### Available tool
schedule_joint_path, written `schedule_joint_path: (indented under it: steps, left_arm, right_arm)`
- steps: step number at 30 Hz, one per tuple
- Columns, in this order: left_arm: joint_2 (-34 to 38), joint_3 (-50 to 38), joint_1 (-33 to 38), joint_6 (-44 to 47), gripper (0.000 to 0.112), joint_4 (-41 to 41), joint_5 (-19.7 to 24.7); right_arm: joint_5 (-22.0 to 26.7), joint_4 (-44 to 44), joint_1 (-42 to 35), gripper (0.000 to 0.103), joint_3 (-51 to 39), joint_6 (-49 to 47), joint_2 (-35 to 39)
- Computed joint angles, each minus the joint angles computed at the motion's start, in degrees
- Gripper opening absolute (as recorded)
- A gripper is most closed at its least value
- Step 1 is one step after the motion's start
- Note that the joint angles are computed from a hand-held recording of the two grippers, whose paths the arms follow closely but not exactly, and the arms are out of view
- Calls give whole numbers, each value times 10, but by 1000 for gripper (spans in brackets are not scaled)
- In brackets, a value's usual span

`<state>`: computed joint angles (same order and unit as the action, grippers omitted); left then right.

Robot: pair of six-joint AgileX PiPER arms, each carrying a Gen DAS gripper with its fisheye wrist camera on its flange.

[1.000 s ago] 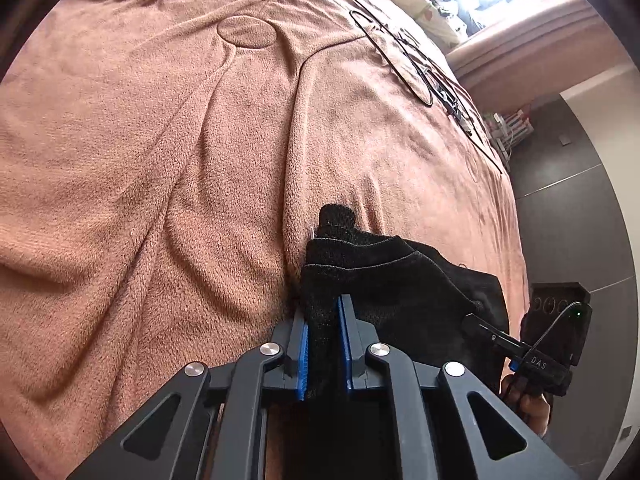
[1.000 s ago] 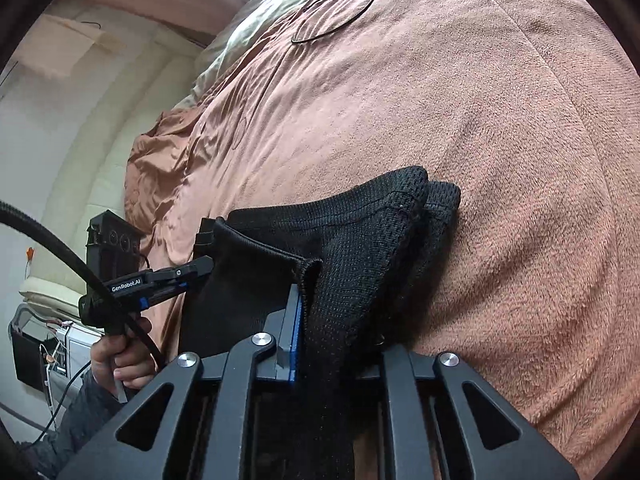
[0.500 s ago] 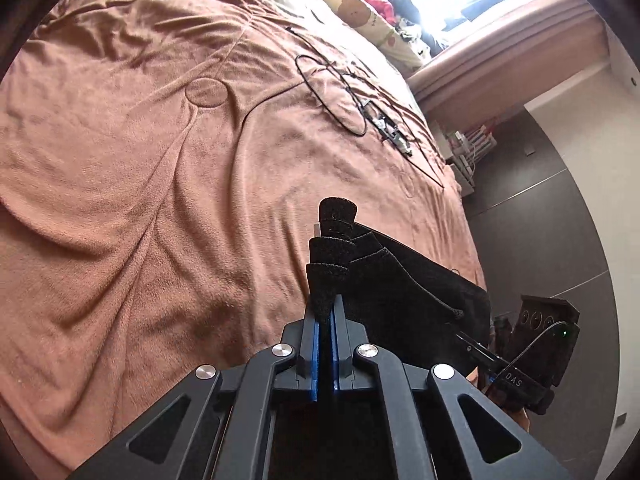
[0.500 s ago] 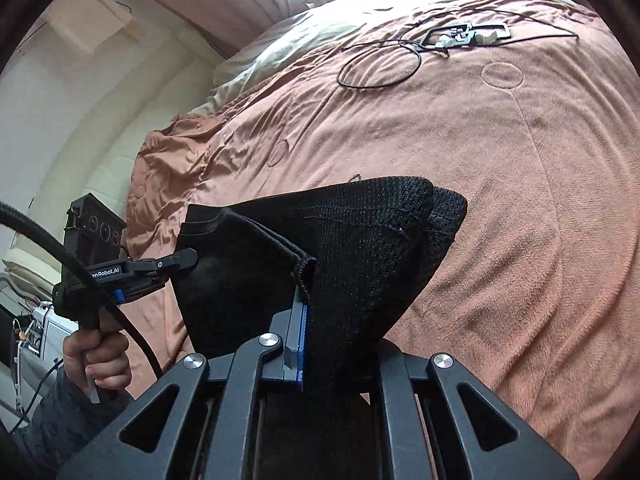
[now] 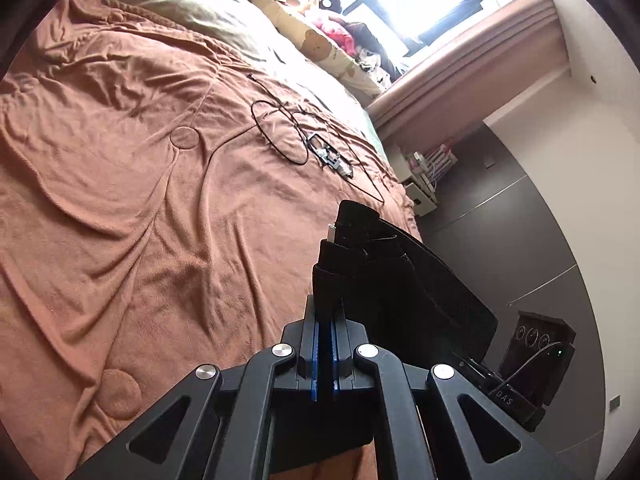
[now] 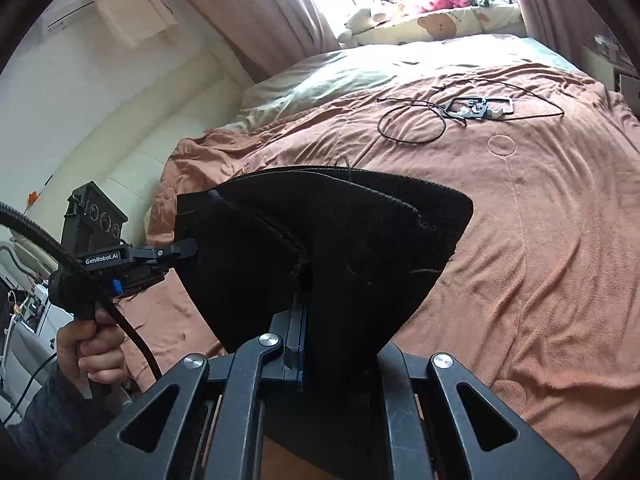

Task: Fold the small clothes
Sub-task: 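Lift the folded shirt off the bed with both grippers and carry it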

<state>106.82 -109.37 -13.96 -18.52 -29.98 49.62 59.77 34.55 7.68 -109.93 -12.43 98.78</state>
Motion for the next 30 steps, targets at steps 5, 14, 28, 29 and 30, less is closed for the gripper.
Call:
schedule_joint_path:
  steps: [5,14,28,29,30]
  left_arm:
    - [-70,40,-5,-8,4,8,-5]
    - [-181,70,-4,-36,4,40,8]
    - [-340,36,51,-87,4,103,123]
    - [-346,29,63,-83,4,100,135]
    - [-354,22,78,-77,4,93,147]
  right_arm:
    - [-5,-30,26,6,48,25,-90]
    - [4,-129,117,5,52,106,-185]
    - [7,-426,436,5,22,333,-247]
    - [17,-457,475,5,6,355,-242]
    - [15,-474,490,5,6,366,-239]
